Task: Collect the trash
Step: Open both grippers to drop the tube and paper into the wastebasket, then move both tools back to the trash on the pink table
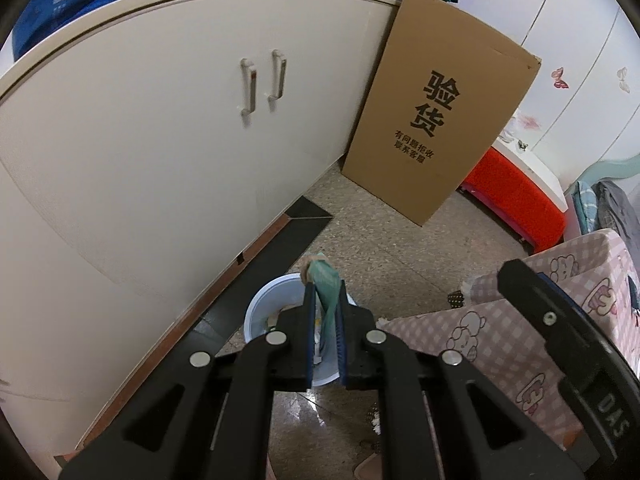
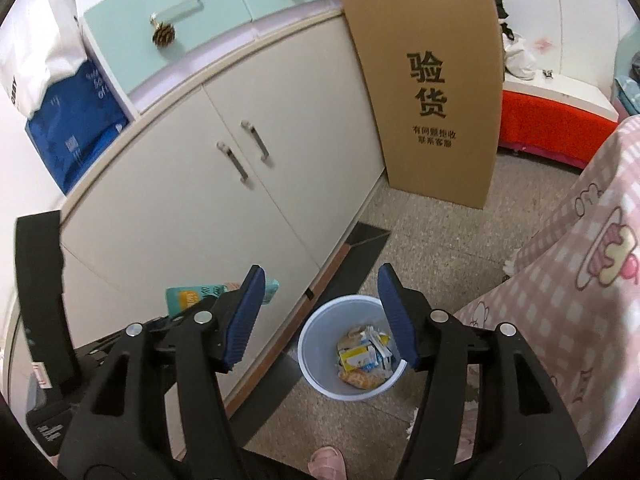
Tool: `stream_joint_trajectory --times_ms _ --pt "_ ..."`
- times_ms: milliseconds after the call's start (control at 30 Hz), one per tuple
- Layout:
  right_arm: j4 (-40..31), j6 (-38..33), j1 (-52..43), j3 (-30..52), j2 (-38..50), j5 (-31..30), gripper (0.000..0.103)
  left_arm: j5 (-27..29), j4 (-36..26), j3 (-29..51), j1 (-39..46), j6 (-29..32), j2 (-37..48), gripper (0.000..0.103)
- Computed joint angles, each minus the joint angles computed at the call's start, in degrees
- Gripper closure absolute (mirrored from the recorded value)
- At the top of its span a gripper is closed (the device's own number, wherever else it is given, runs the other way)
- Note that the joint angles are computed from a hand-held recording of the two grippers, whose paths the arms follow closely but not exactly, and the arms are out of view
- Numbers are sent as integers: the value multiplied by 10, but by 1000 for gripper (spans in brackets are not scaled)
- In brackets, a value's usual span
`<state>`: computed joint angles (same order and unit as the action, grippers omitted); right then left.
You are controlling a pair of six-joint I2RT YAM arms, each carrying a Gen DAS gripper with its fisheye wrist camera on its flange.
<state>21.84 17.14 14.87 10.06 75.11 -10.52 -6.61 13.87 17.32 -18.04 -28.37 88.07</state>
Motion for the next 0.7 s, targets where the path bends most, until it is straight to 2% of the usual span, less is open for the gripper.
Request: stream_joint_trajectory --times_ms 100,133,167,233,333,433,567,700 --pt "-12 -3 -17 -4 -21 -11 45 -4 -4 14 -9 -14 9 88" --pt "-15 -6 -23 -4 -23 -15 45 -3 -7 18 -10 -17 13 77" --pt "-18 -8 -28 -6 -28 -16 44 -2 -7 21 -11 -21 13 59" --pt "-29 -13 -37 -7 -38 -22 44 -14 -13 22 -17 -30 8 44" --pt "-52 -15 -48 -15 -68 -27 44 -3 -22 19 -17 -37 -8 41" --pt "-111 -20 -65 -21 -135 -36 43 -5 -39 8 -26 -49 -40 40" --pt "-218 -35 -96 -21 -253 -54 42 -11 -80 -2 -46 -63 -97 39" --pt "-365 -69 -156 -12 -400 -92 41 -32 -151 -6 -90 -91 -187 39"
